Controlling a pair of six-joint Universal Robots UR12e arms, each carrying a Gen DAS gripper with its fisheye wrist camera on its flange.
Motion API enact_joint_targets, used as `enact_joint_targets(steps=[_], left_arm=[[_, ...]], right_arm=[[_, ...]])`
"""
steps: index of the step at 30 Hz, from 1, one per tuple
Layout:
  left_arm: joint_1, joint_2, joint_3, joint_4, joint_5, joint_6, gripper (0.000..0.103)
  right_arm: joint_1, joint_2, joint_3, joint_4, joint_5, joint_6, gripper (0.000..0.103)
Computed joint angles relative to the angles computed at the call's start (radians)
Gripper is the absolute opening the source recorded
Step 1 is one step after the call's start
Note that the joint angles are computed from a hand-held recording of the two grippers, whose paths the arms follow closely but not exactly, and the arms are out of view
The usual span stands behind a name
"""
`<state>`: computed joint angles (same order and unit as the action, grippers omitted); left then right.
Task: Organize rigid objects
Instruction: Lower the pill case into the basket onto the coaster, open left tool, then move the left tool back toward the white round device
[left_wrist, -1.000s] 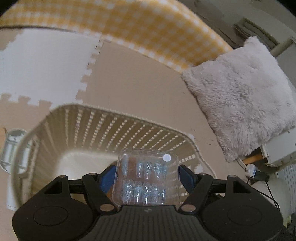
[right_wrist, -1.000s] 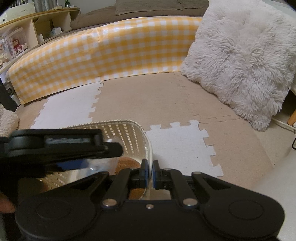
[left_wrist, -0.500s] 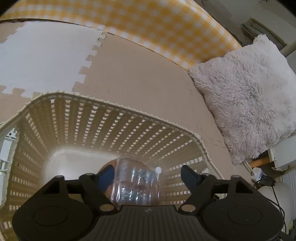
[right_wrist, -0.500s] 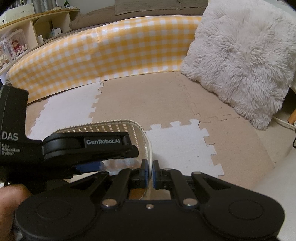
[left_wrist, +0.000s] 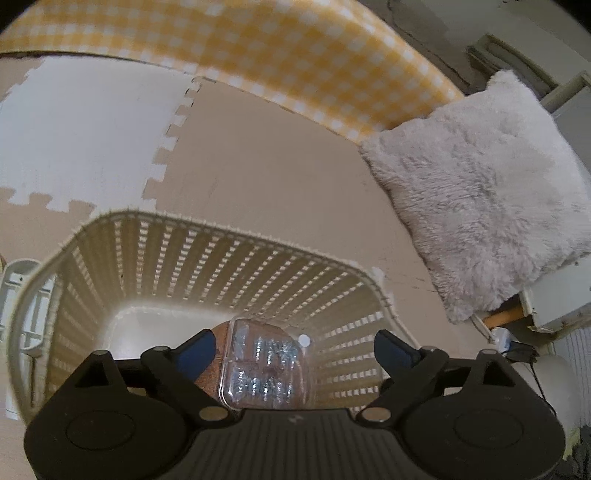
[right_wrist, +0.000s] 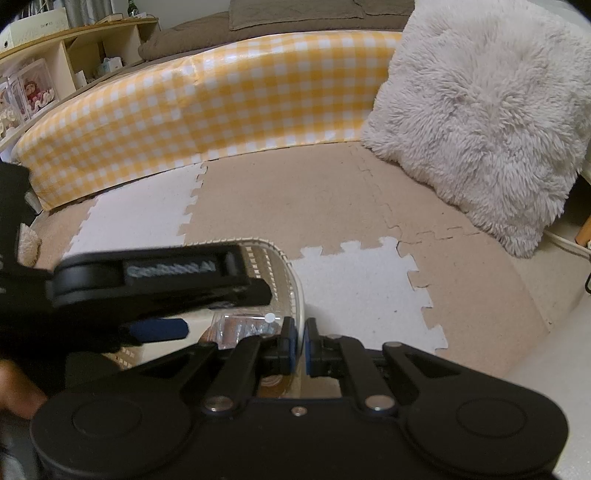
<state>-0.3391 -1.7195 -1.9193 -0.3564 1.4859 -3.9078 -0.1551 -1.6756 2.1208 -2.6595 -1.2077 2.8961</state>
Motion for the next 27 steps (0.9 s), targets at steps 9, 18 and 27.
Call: enact_joint_targets(steps=[9,18,27], left_arm=[[0.006,0.077,-0.044,0.048,-0.039,0.02,0.099],[-0.015,0.155,-0.074,0.016,0.043,0.114,0.103],[-0.031,0.237,-0.137,0.0,0.161,0.169,0.103]], right_arm=[[0.0,0.001,0.0,0.0,0.0,0.0,0.006],[0.001,0.002,0.0,-0.001,-0.002,-0.001,0.006],[0.004,0.001,0.0,-0.002,-0.011,-0.005,0.006]])
